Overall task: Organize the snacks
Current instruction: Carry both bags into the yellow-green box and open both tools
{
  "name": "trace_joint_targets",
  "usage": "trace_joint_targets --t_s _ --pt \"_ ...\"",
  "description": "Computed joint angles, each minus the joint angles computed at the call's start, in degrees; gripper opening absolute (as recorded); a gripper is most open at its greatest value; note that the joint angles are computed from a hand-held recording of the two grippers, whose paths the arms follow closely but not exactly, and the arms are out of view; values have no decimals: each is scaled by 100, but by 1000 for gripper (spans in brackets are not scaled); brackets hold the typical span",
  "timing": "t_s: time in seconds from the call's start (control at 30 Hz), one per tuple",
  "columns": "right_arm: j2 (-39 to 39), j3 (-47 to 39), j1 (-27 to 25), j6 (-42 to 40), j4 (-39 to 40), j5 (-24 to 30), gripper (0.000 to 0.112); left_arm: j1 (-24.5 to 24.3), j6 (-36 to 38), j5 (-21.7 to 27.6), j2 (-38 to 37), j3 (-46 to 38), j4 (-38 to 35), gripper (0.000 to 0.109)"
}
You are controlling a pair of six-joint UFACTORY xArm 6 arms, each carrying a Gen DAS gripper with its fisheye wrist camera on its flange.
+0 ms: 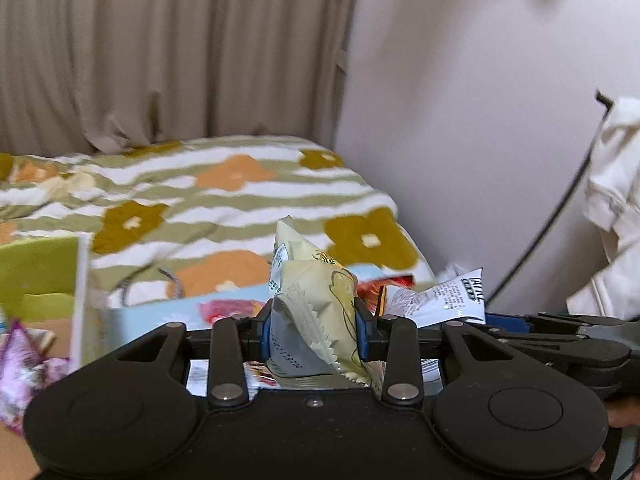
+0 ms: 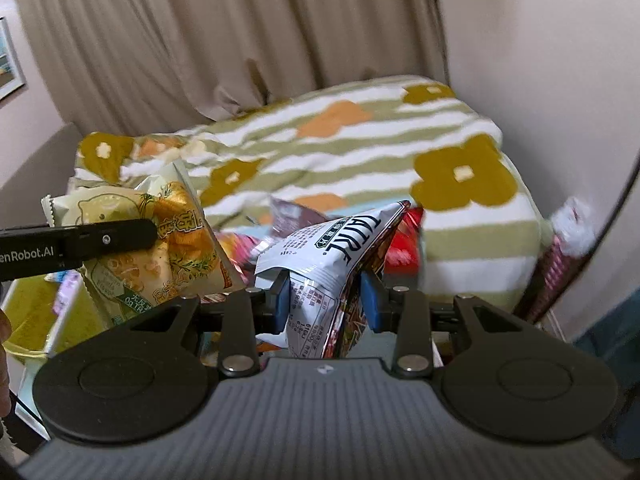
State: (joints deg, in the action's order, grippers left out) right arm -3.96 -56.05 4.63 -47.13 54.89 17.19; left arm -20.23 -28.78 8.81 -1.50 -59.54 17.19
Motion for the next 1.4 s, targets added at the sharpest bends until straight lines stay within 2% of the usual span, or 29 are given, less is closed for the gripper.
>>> trace_joint_targets --t_s 0.07,0.2,0.27,0.37,0.47,0.57,0.83,0.93,1.0,1.03,1.07,1.17,1.27,1.4 --pt "-27 -124 30 -289 237 174 51 138 -835 46 -237 136 777 41" --pt "-27 -422 201 -637 442 528 51 450 -1872 169 -703 422 1697 41" --pt "4 -594 341 -845 620 702 51 652 -2184 206 -955 601 2001 41" --pt "48 -790 653 -1020 766 726 51 965 -2162 180 -1268 867 1971 41" --pt "134 -990 1051 -893 737 619 51 1313 -1654 177 -1555 1134 1529 41" --pt "273 -1196 1465 -556 644 518 51 1694 -842 199 -1841 1435 855 41" --pt "865 -1632 2488 653 -211 71 51 2613 1804 254 -1979 1918 -1611 42" --pt "1108 -1763 2777 1348 -815 -41 51 2823 2892 333 -1850 1917 -2638 44" --pt "1304 -1888 2919 1866 -1311 -78 51 2919 3511 354 -1724 1893 -3234 66" --pt "1348 -1894 2976 2078 -1504 -105 51 2979 3691 389 -1680 1883 -3368 90" --pt "1418 -1933 3036 2383 -1780 -125 51 3023 3795 373 -1717 1939 -3433 99" --pt "1509 -1925 3134 3074 -2419 -200 51 3114 4332 332 -1719 2005 -3734 100" --pt "1567 -1890 3185 3853 -3194 -227 51 3182 4489 374 -1785 2106 -3664 100" --pt "1629 -1897 3188 4439 -3754 -130 52 3230 4754 413 -2007 2297 -3834 100"
